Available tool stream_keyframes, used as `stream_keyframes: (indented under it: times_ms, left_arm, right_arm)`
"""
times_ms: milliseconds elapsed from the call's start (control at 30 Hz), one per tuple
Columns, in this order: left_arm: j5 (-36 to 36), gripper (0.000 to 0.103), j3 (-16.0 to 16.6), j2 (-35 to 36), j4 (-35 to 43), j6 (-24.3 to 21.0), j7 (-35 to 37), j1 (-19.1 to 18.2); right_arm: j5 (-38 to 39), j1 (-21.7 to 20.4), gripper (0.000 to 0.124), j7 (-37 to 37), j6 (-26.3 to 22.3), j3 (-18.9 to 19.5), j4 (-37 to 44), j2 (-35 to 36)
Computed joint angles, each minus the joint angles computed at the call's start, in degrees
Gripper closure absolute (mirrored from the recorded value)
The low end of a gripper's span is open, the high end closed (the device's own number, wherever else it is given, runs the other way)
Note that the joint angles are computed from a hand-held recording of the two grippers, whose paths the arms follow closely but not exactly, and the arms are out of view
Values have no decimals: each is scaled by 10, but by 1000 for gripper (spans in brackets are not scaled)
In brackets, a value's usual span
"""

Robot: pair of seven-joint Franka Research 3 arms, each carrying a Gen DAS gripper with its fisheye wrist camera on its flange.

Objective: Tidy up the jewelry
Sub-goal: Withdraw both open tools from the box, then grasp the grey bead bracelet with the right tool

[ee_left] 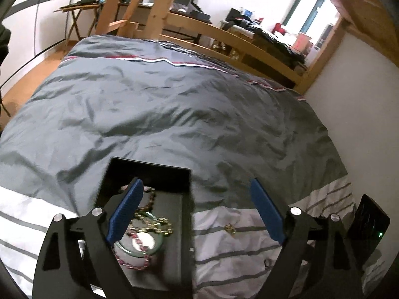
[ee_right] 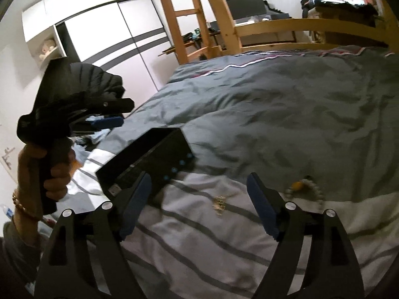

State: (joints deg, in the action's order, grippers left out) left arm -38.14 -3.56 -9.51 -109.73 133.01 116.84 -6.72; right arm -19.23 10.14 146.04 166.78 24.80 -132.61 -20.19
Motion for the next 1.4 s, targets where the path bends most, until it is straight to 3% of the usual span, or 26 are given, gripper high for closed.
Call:
stream_keyframes:
  times_ms: [233, 633, 833, 967, 1033, 1100, 1133, 1233, 1300, 1400]
  left_arm:
    - [0, 17, -14, -10, -21, 12, 23, -22]
    - [58, 17, -40, -24, -77, 47, 62, -75]
    - [113, 17, -56, -5, -105, 94, 50, -93]
    - [145, 17, -64, 14, -114, 128, 32, -96]
    - [165, 22, -67, 29, -113, 140, 16, -94]
    - [179, 34, -68, 57, -96, 117, -3, -89]
    - [180, 34, -70, 65, -89, 108, -9, -85]
    - [198, 36, -78, 75, -90, 120, -13, -78]
    - [202, 42, -81, 70, -95, 125, -11, -76]
    - [187, 53, -78, 68, -91, 114, -5, -73]
  right_arm:
    - [-12, -12, 45, -1, -30, 3, -33, -40]
    - [-46, -39, 45, -14, -74, 18, -64, -59]
    - [-56, -44, 45, 1, -40, 3, -100, -56]
    - [-74, -88, 45, 38, 8, 24, -115, -43]
    - [-81, -106, 45, 44, 37, 30, -116, -27]
    - [-79, -106, 45, 30, 39, 29, -104, -4]
    - [-77, -101, 45, 22, 30, 27, -98, 5]
    - [-80, -70, 47, -2, -59, 11, -58, 38]
    - [-97, -60, 50, 10, -81, 5, -50, 41]
    - [-120, -48, 77, 40, -98, -8, -51, 32]
